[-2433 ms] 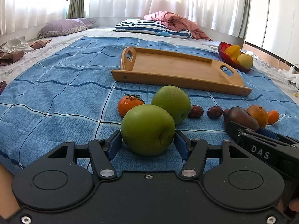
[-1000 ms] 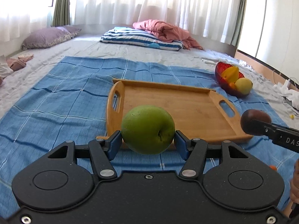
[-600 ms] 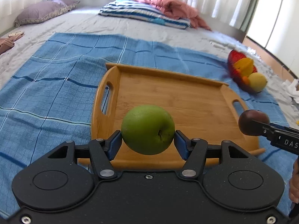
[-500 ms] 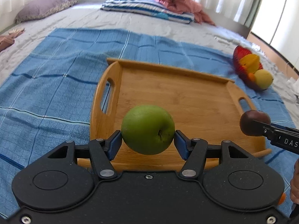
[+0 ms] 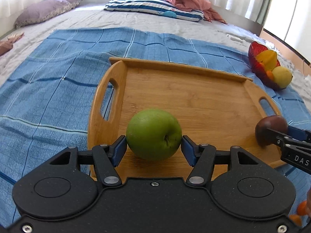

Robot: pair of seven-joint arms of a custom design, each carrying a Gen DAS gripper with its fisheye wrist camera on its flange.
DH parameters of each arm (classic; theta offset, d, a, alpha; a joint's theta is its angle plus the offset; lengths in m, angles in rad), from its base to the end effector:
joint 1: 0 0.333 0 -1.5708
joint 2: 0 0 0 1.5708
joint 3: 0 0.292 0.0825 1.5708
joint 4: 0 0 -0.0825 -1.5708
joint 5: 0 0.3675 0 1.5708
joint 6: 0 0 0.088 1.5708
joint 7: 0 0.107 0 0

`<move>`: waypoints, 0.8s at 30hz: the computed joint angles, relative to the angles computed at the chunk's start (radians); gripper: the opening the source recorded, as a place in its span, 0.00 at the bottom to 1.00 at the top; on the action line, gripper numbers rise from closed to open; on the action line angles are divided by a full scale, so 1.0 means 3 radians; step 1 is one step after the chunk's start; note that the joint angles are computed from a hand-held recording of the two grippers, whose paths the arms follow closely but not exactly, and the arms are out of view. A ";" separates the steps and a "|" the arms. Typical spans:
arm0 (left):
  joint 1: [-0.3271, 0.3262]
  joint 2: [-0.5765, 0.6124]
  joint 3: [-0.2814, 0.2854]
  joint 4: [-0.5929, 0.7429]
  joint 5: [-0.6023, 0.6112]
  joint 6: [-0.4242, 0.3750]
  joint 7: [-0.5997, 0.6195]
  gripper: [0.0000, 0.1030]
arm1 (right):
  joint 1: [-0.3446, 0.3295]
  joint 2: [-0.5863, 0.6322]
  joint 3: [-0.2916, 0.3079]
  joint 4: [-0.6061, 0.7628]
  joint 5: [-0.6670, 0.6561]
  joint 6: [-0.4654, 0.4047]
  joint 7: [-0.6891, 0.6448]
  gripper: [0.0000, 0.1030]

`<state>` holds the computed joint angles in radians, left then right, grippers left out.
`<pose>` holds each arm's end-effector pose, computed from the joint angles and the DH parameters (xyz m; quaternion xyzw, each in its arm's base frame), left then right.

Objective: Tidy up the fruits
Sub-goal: 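Carry the green apple in the left tool while the right tool carries the tomato to the tray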

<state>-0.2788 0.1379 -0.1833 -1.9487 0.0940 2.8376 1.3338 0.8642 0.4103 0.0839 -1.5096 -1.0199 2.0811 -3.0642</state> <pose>0.5542 -0.2760 0.4845 -0.5548 0.7461 -0.3257 0.1718 0.4370 0.5202 0.4501 -0.5505 0.7122 -0.3386 0.2741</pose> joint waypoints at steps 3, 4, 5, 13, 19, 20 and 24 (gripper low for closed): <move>-0.0012 -0.0004 0.0008 -0.0014 0.0049 0.0022 -0.0012 0.57 | 0.0012 -0.0038 0.0006 -0.0064 -0.0021 0.0015 0.0055 0.60; -0.0012 -0.0006 0.0007 -0.0023 0.0053 0.0031 -0.0010 0.57 | 0.0012 -0.0055 0.0011 -0.0090 -0.0027 0.0022 0.0078 0.60; -0.0012 -0.0010 0.0007 -0.0033 0.0061 0.0041 0.0002 0.57 | 0.0010 -0.0073 0.0019 -0.0118 -0.0029 0.0031 0.0099 0.60; 0.0003 -0.0052 -0.0005 -0.0116 0.0054 0.0118 0.0113 0.58 | -0.0100 -0.0284 0.0121 -0.0394 0.0131 0.0231 0.0262 0.60; 0.0015 -0.0074 -0.0019 -0.0157 -0.0002 0.0091 0.0176 0.65 | -0.0139 -0.0327 0.0162 -0.0466 0.0144 0.0281 0.0320 0.60; 0.0017 -0.0082 -0.0018 -0.0171 -0.0003 0.0093 0.0178 0.67 | -0.0139 -0.0323 0.0165 -0.0459 0.0143 0.0274 0.0321 0.60; 0.0041 -0.0116 -0.0034 -0.0225 -0.0084 0.0105 0.0233 0.70 | -0.0134 -0.0316 0.0170 -0.0452 0.0130 0.0257 0.0313 0.61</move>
